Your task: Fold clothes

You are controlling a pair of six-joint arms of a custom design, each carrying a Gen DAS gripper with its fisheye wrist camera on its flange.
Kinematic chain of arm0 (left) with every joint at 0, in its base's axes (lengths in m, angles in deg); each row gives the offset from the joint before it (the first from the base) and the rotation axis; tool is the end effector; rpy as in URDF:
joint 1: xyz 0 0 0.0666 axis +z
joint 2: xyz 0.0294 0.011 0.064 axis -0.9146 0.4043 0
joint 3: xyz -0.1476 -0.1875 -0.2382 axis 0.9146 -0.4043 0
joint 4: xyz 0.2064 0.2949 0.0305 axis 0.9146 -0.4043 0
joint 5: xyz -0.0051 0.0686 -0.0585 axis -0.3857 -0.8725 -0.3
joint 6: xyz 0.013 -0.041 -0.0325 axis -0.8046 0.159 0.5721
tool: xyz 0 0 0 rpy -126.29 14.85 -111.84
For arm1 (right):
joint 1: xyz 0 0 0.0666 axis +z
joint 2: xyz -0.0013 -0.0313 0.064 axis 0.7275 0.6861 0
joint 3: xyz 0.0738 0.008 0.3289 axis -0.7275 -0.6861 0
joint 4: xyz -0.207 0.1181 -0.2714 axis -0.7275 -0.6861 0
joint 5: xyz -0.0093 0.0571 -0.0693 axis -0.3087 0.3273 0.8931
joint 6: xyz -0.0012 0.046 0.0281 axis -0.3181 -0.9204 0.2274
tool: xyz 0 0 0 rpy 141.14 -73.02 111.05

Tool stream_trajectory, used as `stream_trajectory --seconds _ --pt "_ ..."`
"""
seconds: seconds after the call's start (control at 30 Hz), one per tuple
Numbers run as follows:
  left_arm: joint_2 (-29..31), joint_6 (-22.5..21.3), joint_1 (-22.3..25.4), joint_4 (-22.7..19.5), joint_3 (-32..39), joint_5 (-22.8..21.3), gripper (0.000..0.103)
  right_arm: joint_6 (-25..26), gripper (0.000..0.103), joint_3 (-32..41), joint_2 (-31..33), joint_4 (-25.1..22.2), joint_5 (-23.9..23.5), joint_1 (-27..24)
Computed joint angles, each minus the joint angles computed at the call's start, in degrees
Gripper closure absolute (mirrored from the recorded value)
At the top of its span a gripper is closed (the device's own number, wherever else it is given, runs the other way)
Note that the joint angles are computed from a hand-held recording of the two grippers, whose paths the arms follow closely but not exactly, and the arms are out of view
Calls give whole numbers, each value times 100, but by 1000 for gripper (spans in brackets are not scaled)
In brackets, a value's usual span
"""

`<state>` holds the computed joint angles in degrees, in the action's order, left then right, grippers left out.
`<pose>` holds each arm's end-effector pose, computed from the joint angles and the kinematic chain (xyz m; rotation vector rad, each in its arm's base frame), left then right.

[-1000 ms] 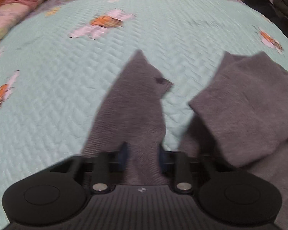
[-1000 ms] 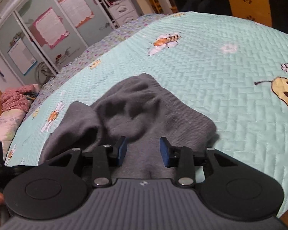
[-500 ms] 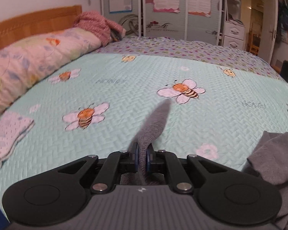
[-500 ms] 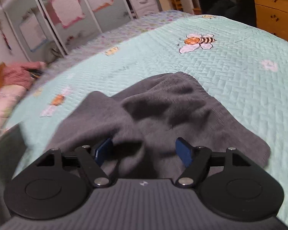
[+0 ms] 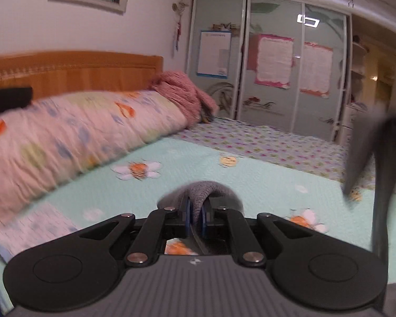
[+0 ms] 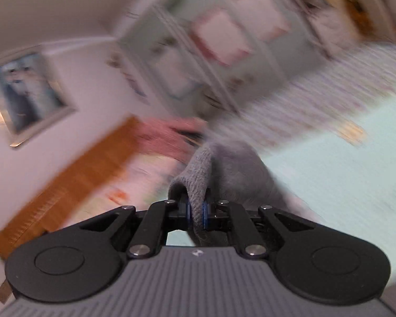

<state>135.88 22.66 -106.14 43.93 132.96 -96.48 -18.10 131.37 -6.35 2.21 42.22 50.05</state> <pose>0.3689 -0.2781 0.4226 -0.1877 1.9525 0.0555 0.4848 0.0388 0.4848 0.2182 1.8348 0.6942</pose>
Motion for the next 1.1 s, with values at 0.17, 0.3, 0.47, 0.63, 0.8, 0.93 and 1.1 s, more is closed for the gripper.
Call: stream_trajectory --seconds 0.17,0.3,0.47,0.63,0.8,0.93,1.1 --pt "371 219 336 -1293 147 339 92 1779 65 1691 1249 -1771 -97 510" --pt "245 72 366 -1371 -446 886 89 1792 65 -238 192 -1247 54 184" --pt "-359 166 170 -943 -1158 755 81 1264 64 -2861 -1660 -945 215 -1102" --pt "-927 461 34 -344 -1652 1252 78 1517 47 -4767 -3583 -1886 104 -3308" --pt "-805 478 -384 -202 -1525 1479 69 2717 44 -5469 -4302 -3229 -1116 -5095" --pt "-330 568 -712 -530 -1063 1531 68 2907 38 -5631 -4330 -3213 -1980 -5300" --pt "81 781 -971 -824 -837 2111 63 2958 75 -5779 -4598 -2839 -1629 -4412"
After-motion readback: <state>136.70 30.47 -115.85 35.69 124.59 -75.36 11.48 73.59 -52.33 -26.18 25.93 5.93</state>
